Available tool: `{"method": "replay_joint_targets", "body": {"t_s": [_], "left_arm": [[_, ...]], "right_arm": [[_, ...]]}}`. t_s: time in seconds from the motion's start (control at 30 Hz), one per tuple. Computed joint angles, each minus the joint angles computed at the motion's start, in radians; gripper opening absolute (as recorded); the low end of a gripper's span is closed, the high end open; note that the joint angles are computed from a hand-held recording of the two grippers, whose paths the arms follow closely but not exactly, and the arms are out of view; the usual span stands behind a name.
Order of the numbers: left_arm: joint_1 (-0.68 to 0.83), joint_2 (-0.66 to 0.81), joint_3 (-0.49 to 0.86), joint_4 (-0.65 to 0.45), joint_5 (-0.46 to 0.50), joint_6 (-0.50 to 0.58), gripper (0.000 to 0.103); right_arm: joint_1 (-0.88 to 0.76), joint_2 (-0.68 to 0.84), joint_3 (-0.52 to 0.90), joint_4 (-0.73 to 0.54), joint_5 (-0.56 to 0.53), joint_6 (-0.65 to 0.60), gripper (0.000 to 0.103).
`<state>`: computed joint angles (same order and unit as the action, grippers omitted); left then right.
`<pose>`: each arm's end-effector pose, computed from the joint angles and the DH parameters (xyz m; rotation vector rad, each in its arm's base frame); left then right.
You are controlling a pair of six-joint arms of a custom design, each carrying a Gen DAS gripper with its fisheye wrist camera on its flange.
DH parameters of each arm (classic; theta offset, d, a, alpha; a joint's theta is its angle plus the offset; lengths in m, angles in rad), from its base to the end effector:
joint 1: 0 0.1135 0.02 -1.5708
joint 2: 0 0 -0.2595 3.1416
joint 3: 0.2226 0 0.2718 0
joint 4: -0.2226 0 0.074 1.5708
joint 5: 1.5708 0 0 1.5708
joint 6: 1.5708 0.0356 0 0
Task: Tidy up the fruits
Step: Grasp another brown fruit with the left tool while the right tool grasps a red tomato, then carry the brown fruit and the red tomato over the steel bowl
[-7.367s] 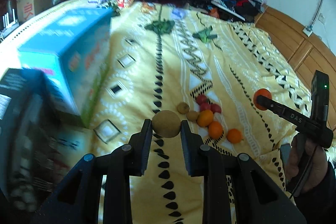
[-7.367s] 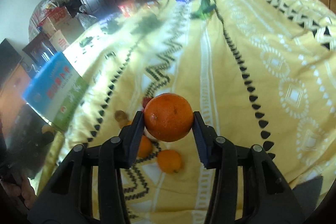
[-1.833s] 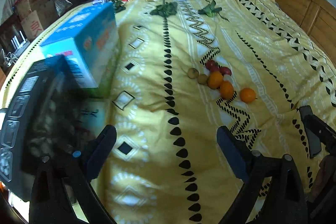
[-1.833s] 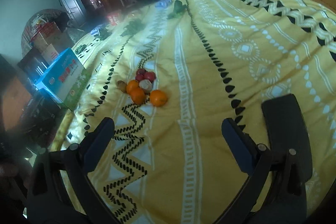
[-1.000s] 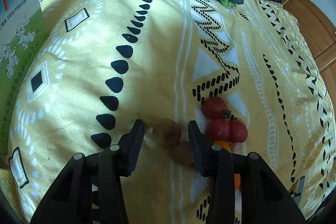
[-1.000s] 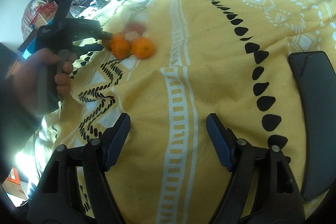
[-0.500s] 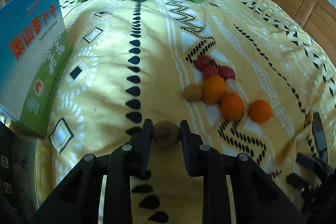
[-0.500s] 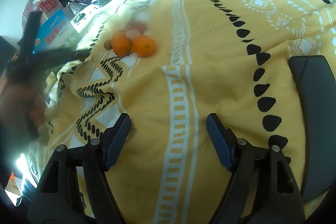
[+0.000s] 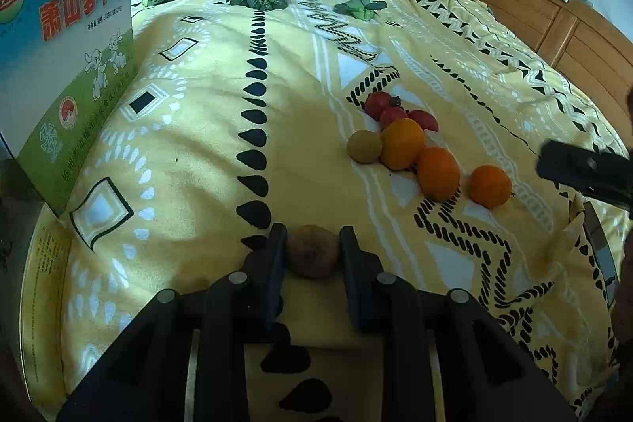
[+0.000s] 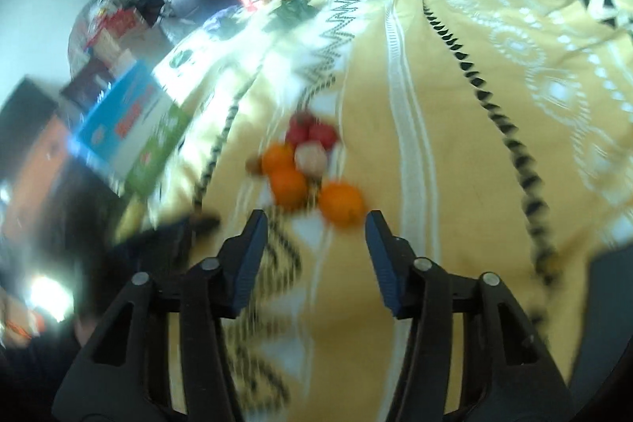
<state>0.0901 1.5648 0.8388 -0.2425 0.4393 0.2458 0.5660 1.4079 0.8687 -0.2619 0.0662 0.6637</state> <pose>0.3168 0.0134 0.1543 0.3599 2.4289 -0.4120 0.2650 0.1656 0.2063 0.1512 2.4253 0.5020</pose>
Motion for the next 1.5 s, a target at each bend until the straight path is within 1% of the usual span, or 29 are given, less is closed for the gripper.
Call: {"method": "replay_joint_targets", "body": {"t_s": [0.07,0.2,0.27,0.37,0.47,0.6,0.63,0.67,0.7,0.77,0.9,0.97,1.07,1.17,1.27,1.37,1.5], "left_arm": [[0.011,0.008,0.005,-0.003,0.022,-0.001,0.027],[0.022,0.019,0.010,-0.003,0.047,-0.003,0.027],[0.027,0.024,0.012,-0.004,0.060,-0.005,0.027],[0.039,0.036,0.020,-0.011,0.084,-0.009,0.027],[0.041,0.037,0.019,-0.010,0.086,-0.008,0.027],[0.040,0.036,0.019,-0.010,0.085,-0.009,0.027],[0.040,0.036,0.019,-0.010,0.085,-0.009,0.027],[0.039,0.035,0.019,-0.010,0.083,-0.008,0.028],[0.040,0.036,0.020,-0.010,0.084,-0.008,0.028],[0.041,0.034,0.018,-0.012,0.083,-0.006,0.028],[0.037,0.031,0.015,-0.010,0.072,-0.003,0.028],[0.034,0.027,0.013,-0.009,0.064,-0.002,0.028],[0.024,0.020,0.013,-0.010,0.047,-0.006,0.028],[0.014,-0.023,-0.013,-0.005,0.015,-0.011,0.028],[0.019,-0.100,-0.062,-0.013,0.006,-0.010,0.028],[0.040,-0.167,-0.108,-0.044,0.023,-0.001,0.028],[0.055,-0.236,-0.148,-0.071,0.028,0.013,0.028]], "right_arm": [[-0.073,0.120,0.083,0.034,-0.095,0.007,0.048],[-0.110,0.334,0.296,-0.041,-0.137,-0.095,0.047],[-0.129,0.424,0.385,-0.076,-0.177,-0.120,0.046],[-0.149,0.487,0.442,-0.091,-0.216,-0.118,0.045],[-0.154,0.530,0.483,-0.122,-0.222,-0.119,0.045],[-0.158,0.554,0.507,-0.128,-0.226,-0.113,0.044],[-0.152,0.555,0.514,-0.137,-0.212,-0.119,0.038],[-0.147,0.548,0.513,-0.140,-0.199,-0.122,0.030],[-0.141,0.537,0.507,-0.146,-0.179,-0.119,0.027],[-0.131,0.483,0.466,-0.129,-0.140,-0.111,0.027],[-0.080,0.272,0.302,-0.090,-0.066,-0.098,0.028],[-0.018,0.149,0.201,-0.115,0.009,-0.081,0.028],[0.090,0.036,0.091,-0.173,0.099,-0.017,0.028],[0.198,0.004,0.022,-0.218,0.150,0.055,0.028],[0.256,0.025,-0.004,-0.232,0.186,0.071,0.029],[0.277,0.008,-0.041,-0.217,0.207,0.082,0.030],[0.271,-0.008,-0.065,-0.188,0.195,0.066,0.033]]}}
